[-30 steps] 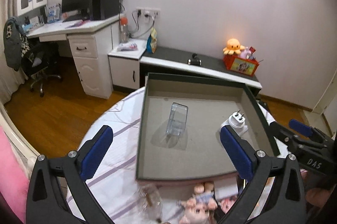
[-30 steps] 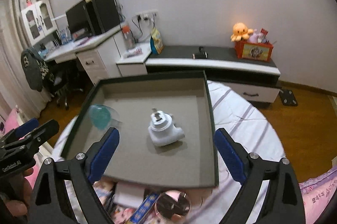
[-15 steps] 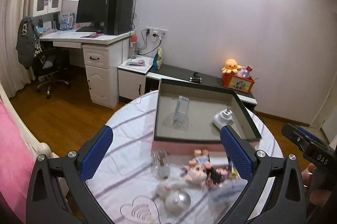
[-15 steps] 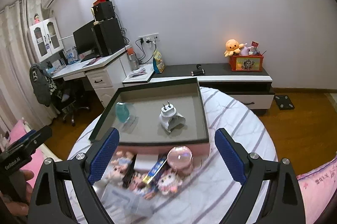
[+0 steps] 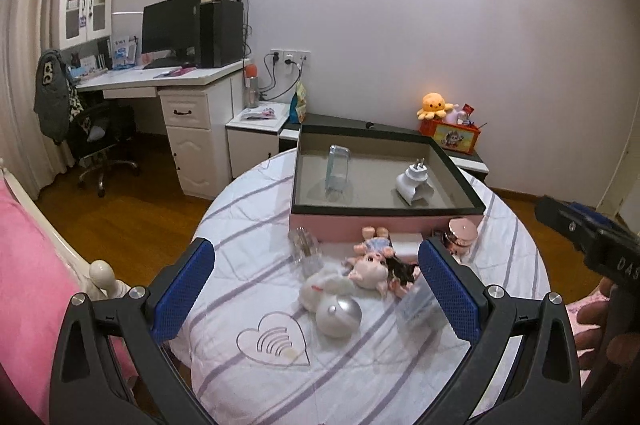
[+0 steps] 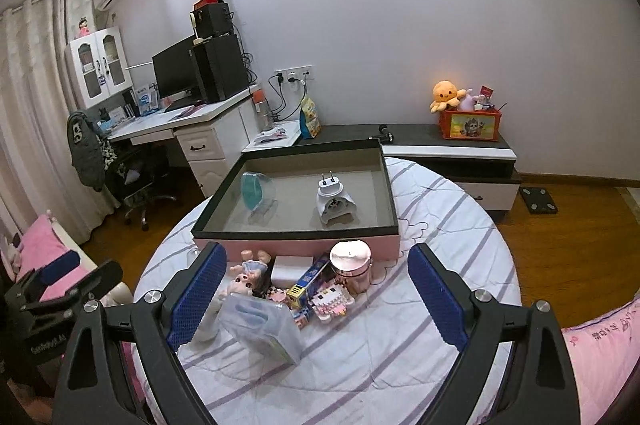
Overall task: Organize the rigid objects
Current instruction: 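Open both grippers and withdraw them from the tray, then grasp the white toy with silver ball with the left gripper while the right grasps the clear plastic box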
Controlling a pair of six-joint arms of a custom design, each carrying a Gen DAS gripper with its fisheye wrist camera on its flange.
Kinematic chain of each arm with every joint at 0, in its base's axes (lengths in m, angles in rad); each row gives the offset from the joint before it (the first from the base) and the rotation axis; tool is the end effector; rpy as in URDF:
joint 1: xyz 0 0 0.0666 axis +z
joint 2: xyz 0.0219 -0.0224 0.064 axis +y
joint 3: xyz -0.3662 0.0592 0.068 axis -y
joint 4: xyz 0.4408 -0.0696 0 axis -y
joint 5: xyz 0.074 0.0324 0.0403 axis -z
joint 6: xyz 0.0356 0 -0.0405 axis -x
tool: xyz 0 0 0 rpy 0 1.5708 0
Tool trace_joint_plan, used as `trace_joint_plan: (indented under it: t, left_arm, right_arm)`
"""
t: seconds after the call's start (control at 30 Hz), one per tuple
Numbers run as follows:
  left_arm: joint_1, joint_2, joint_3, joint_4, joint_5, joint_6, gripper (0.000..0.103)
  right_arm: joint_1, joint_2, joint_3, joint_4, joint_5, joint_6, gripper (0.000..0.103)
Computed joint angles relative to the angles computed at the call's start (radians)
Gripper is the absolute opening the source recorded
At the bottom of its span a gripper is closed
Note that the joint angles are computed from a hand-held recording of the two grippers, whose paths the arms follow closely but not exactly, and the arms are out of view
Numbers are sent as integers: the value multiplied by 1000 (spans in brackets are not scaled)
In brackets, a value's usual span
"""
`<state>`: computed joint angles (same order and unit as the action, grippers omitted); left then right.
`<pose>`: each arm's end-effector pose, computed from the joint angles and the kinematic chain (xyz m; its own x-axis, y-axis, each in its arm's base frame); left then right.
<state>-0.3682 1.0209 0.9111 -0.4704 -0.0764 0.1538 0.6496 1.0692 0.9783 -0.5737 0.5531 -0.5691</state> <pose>0.3909 -0.1483 0.3699 -0.5513 0.0490 -0.8329 0.2174 0.9722 -0.0868 0.3511 0.2427 0.3799 -0.5136 0.1857 -0.8377 0.1085 0.9825 0.1513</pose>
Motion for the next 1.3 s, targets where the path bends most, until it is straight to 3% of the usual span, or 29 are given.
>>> trace_joint_plan:
  t: [0.53, 1.1, 1.3]
  left_arm:
    - [-10, -14, -18, -18, 0, 7, 103]
    - [29, 39, -11, -11, 18, -12, 103]
    - [23, 110, 7, -21, 31, -27, 103]
  right_arm:
    - [28, -13, -7, -21, 39, -7, 94]
    - [-2, 41, 16, -31, -5, -12, 94]
    - [-7, 58, 6, -34, -48, -21, 94]
